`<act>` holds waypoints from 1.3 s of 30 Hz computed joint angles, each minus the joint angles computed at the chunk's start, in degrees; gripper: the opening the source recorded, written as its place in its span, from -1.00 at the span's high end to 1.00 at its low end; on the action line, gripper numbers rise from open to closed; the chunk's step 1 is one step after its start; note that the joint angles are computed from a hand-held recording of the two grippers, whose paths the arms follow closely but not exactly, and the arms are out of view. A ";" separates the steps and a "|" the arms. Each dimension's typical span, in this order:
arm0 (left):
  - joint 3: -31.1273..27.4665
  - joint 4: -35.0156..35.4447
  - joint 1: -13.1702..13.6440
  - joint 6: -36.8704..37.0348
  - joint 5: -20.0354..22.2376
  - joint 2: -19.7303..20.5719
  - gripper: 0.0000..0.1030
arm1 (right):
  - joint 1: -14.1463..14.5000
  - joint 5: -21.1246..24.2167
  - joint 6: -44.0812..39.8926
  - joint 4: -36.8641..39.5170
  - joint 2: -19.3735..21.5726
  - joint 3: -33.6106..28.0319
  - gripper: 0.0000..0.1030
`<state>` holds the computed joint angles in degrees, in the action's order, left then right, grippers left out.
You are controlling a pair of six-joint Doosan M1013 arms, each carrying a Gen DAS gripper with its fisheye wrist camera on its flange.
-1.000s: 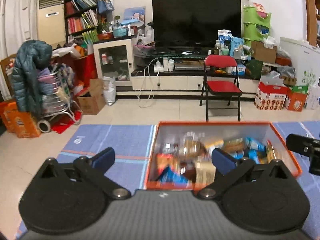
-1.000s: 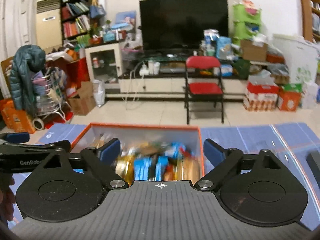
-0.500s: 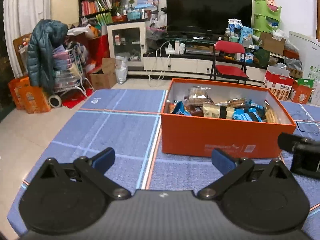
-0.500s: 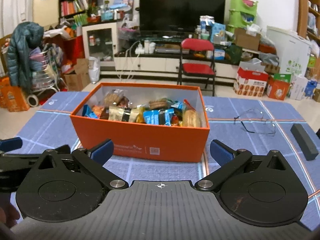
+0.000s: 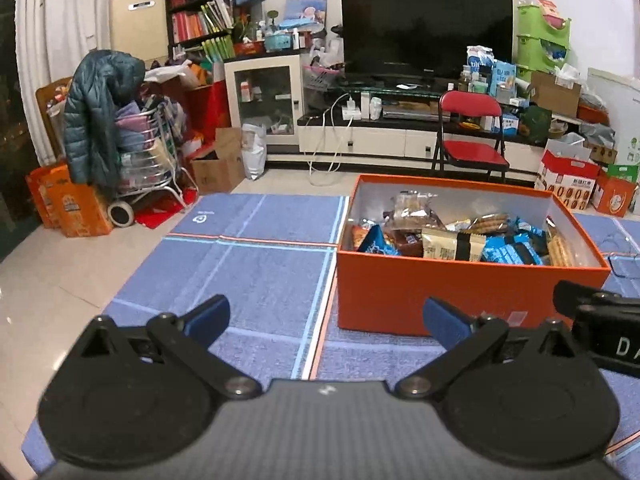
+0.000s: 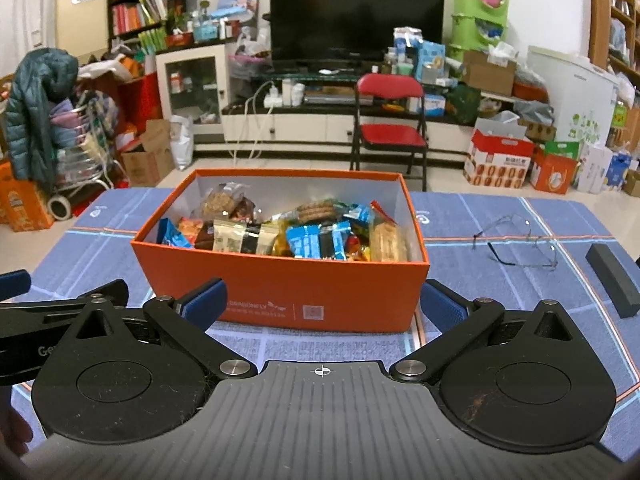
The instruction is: Organize snacks
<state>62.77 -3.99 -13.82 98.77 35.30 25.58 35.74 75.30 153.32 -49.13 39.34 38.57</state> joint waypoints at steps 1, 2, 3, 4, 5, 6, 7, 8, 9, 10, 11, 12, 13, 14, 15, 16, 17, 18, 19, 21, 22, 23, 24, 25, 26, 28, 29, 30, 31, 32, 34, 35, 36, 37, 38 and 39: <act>0.03 0.39 -0.05 -0.28 0.08 0.01 -0.98 | -0.01 0.06 -0.04 0.00 -0.01 0.06 -0.85; -0.01 0.64 -0.10 -0.65 0.27 0.03 -0.98 | 0.00 -0.03 0.04 -0.02 -0.05 0.15 -0.85; -0.03 0.53 -0.12 -0.68 0.40 0.06 -0.98 | 0.01 0.00 0.13 -0.03 -0.01 0.10 -0.85; 0.04 0.37 -0.13 -0.55 0.40 0.04 -0.98 | 0.06 -0.04 0.34 -0.17 -0.03 0.16 -0.85; 0.10 0.38 -0.15 -0.49 0.33 0.03 -0.98 | 0.07 -0.08 0.38 -0.27 -0.05 0.21 -0.85; 0.19 0.34 -0.16 -0.42 0.28 0.03 -0.98 | 0.06 -0.07 0.39 -0.32 -0.04 0.20 -0.85; 0.20 0.12 -0.13 -0.22 0.41 0.05 -0.98 | 0.05 0.02 0.54 -0.26 0.01 0.17 -0.85; 0.20 -0.21 -0.09 -0.01 0.58 0.08 -0.98 | -0.04 -0.02 0.63 -0.06 -0.09 0.29 -0.85; 0.16 -0.56 -0.03 0.21 0.79 0.12 -0.98 | -0.09 -0.10 0.65 0.13 -0.14 0.37 -0.85; 0.10 -0.94 0.04 0.41 1.04 0.16 -0.98 | -0.11 -0.12 0.62 0.22 -0.13 0.37 -0.85; 0.03 -1.13 0.07 0.50 1.19 0.21 -0.98 | -0.11 -0.15 0.58 0.22 -0.12 0.38 -0.85; -0.02 -1.04 0.00 0.44 1.21 0.24 -0.98 | -0.12 -0.13 0.54 0.25 -0.13 0.37 -0.85; 0.14 -0.84 -0.04 0.38 1.06 0.19 -0.98 | -0.15 -0.13 0.40 0.40 -0.09 0.33 -0.85; 0.16 -0.70 -0.08 0.36 1.04 0.18 -0.98 | -0.16 -0.12 0.40 0.49 -0.11 0.32 -0.85; 0.23 -0.59 -0.12 0.32 1.00 0.17 -0.98 | -0.18 -0.12 0.43 0.57 -0.17 0.44 -0.85; 0.30 -0.42 -0.20 0.21 0.99 0.16 -0.98 | -0.21 -0.10 0.47 0.64 -0.21 0.53 -0.85; 0.28 -0.35 -0.26 0.20 1.12 0.19 -0.98 | -0.23 -0.14 0.43 0.67 -0.27 0.66 -0.85; 0.31 -0.38 -0.31 0.30 1.21 0.20 -0.98 | -0.24 -0.20 0.45 0.62 -0.36 0.89 -0.85; 0.34 -0.37 -0.37 0.38 1.23 0.22 -0.98 | -0.25 -0.25 0.57 0.58 -0.46 1.11 -0.85; 0.39 -0.13 -0.48 0.27 1.32 0.21 -0.98 | -0.31 -0.35 0.79 0.70 -0.67 1.51 -0.85; 0.48 0.21 -0.55 0.04 1.22 0.16 -0.98 | -0.34 -0.39 0.90 0.71 -0.75 1.68 -0.85; 0.47 0.47 -0.60 -0.14 1.16 0.16 -0.98 | -0.37 -0.44 0.97 0.75 -0.81 1.79 -0.85; 0.42 0.55 -0.58 -0.13 1.16 0.19 -0.98 | -0.39 -0.45 1.02 0.78 -0.81 1.81 -0.85; 0.38 0.41 -0.57 0.03 1.28 0.21 -0.98 | -0.37 -0.48 1.11 0.71 -0.83 1.88 -0.85; 0.39 0.41 -0.56 0.11 1.30 0.19 -0.98 | -0.38 -0.58 1.07 0.70 -0.88 1.95 -0.85; 0.54 0.26 -0.50 0.40 1.14 0.10 -0.98 | -0.31 -0.79 1.33 0.40 -0.99 2.28 -0.85; 0.52 0.12 -0.48 0.56 1.20 0.10 -0.98 | -0.28 -0.75 1.36 0.27 -0.98 2.26 -0.85; 0.31 -0.13 -0.42 0.76 1.40 0.20 -0.98 | -0.25 -0.70 1.34 0.17 -0.96 2.23 -0.85; 0.21 -0.53 -0.33 0.92 1.61 0.26 -0.98 | -0.26 -0.71 1.33 0.25 -0.97 2.24 -0.85; 0.14 -0.85 -0.27 0.93 1.81 0.28 -0.98 | -0.26 -0.74 1.38 0.28 -0.98 2.27 -0.85; -0.03 -1.21 -0.18 0.78 2.13 0.37 -0.98 | -0.25 -0.71 1.47 0.24 -0.96 2.24 -0.85; -0.16 -1.11 -0.15 0.66 2.23 0.45 -0.98 | -0.24 -0.76 1.35 0.22 -0.98 2.29 -0.85; -0.18 -0.99 -0.17 0.52 2.23 0.47 -0.98 | -0.25 -0.74 1.38 0.18 -0.99 2.30 -0.85; -0.20 -0.81 -0.24 0.26 2.24 0.50 -0.98 | -0.23 -0.70 1.42 0.15 -1.00 2.33 -0.85; -0.15 -0.89 -0.26 0.24 2.25 0.49 -0.98 | -0.25 -0.70 1.45 0.20 -0.99 2.30 -0.85; -0.22 -1.10 -0.25 0.36 2.40 0.53 -0.98 | -0.25 -0.74 1.47 0.20 -1.04 2.35 -0.85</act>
<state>62.56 -5.09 -14.06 99.12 37.70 26.11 35.50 74.57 154.80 -48.93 38.30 40.91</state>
